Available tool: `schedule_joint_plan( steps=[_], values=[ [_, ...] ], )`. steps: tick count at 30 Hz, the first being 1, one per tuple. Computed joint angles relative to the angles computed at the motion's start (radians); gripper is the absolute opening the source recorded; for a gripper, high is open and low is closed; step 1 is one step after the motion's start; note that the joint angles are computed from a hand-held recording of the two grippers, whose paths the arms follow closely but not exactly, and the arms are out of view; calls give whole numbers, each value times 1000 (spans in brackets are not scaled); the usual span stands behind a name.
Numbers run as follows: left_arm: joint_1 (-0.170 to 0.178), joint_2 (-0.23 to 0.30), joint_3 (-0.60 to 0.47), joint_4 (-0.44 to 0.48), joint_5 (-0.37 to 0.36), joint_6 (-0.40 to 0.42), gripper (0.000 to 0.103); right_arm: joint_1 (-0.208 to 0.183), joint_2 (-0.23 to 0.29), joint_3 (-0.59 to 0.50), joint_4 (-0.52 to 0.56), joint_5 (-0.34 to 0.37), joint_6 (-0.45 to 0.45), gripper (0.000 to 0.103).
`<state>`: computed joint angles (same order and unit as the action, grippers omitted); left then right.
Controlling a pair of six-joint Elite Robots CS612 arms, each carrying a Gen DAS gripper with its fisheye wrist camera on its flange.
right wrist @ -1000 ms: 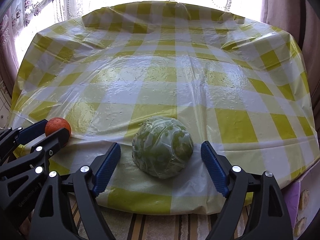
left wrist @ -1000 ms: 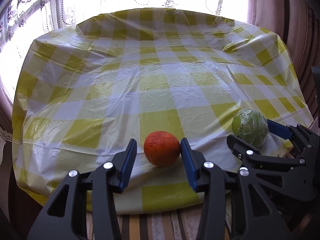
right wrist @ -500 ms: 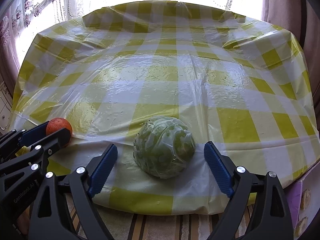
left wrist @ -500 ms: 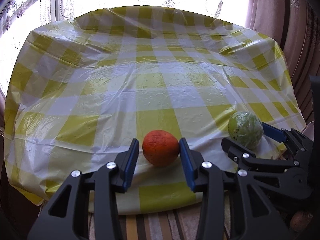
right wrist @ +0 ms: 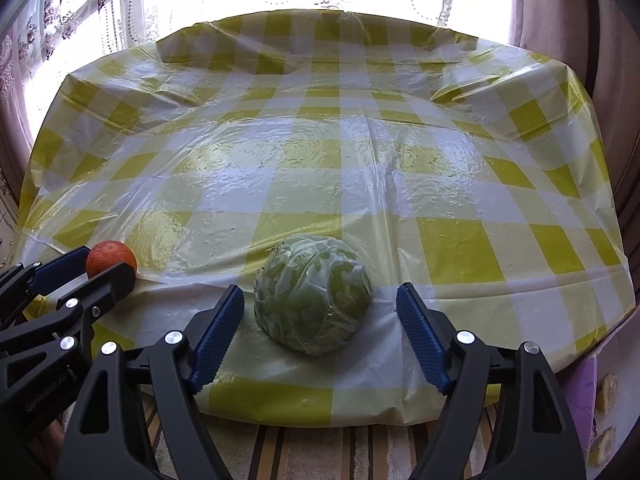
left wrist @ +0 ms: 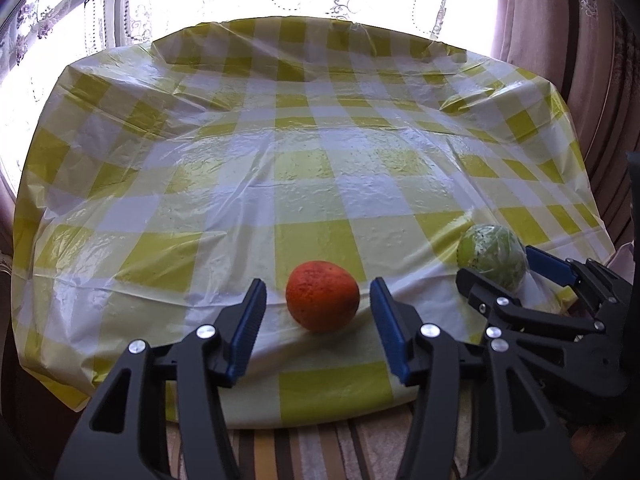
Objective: Organize fruits
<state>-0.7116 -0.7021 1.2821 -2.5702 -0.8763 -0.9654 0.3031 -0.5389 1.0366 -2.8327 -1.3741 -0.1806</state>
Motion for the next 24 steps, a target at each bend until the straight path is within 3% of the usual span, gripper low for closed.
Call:
schedule_joint_plan(
  steps=[2, 4, 6, 14, 24],
  values=[
    [-1, 3, -8, 20, 0, 1, 53, -3, 0, 1, -5, 7, 5, 71],
    [-3, 5, -15, 42, 9, -2, 41, -4, -2, 5, -3, 18, -2, 65],
    [-4, 7, -18, 45, 14, 4, 38, -4, -4, 10, -9, 25, -12, 60],
    [-8, 5, -17, 43, 22, 9, 37, -6, -14, 23, -5, 34, -7, 58],
    [-22, -3, -20, 10, 25, 56, 36, -31, -61, 90, -3, 63, 24, 58]
  ],
)
